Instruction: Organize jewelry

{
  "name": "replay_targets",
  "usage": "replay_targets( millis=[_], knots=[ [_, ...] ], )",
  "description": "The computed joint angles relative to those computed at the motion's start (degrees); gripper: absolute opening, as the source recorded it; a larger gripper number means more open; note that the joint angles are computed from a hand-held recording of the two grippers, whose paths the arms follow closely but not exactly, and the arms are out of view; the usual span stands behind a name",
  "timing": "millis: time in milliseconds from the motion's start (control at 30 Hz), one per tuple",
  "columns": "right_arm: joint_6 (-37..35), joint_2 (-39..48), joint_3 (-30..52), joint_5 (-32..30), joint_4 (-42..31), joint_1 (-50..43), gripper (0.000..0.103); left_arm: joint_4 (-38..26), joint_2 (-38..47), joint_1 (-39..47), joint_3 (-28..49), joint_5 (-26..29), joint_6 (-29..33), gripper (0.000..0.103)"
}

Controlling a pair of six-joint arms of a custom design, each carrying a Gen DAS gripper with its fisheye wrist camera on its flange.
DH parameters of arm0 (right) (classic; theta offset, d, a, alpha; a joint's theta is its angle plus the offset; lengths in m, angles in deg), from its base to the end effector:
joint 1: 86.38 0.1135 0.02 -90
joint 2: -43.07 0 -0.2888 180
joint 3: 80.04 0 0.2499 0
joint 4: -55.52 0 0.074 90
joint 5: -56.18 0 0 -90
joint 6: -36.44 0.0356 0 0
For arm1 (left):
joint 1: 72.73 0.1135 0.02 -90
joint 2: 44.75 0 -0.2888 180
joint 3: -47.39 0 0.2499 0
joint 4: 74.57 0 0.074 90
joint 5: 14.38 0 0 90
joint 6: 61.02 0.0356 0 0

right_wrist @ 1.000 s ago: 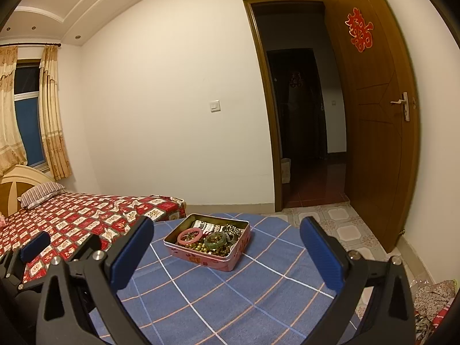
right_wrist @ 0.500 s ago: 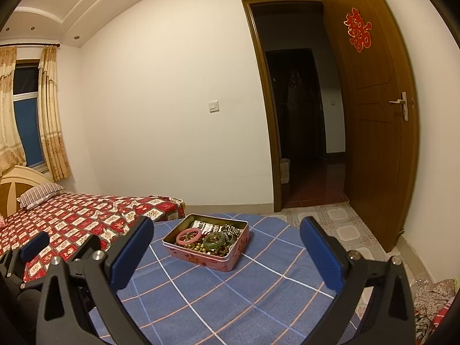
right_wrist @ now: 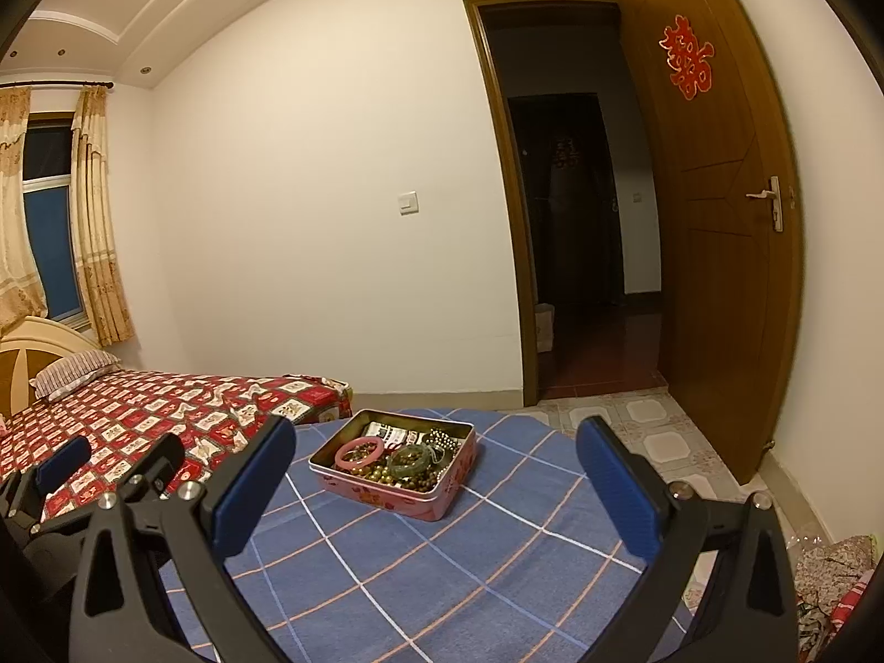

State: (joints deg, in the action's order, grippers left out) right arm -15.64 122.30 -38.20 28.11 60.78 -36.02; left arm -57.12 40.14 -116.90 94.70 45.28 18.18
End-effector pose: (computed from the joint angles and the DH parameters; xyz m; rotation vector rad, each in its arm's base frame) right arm 0.1782 0.1659 0.1972 0.3834 1.7837 -0.0790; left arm 0.2210 -0.1896 0.2127 0.1947 1.8650 -0.1508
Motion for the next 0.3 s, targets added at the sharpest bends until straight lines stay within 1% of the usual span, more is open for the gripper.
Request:
replay_targets(
  millis=[167,300],
  knots=[
    [0.5,0.3,-0.1,-0.4,-0.2,-0.1,0.103,0.0,1.1,0.1,0.5,0.2,-0.3,0.093],
    [1.1,0.6,-0.1,-1.3,-0.5,-1.0,0.103,-0.1,1.7,0.6,0.7,1.7,-0.7,0.093]
  ],
)
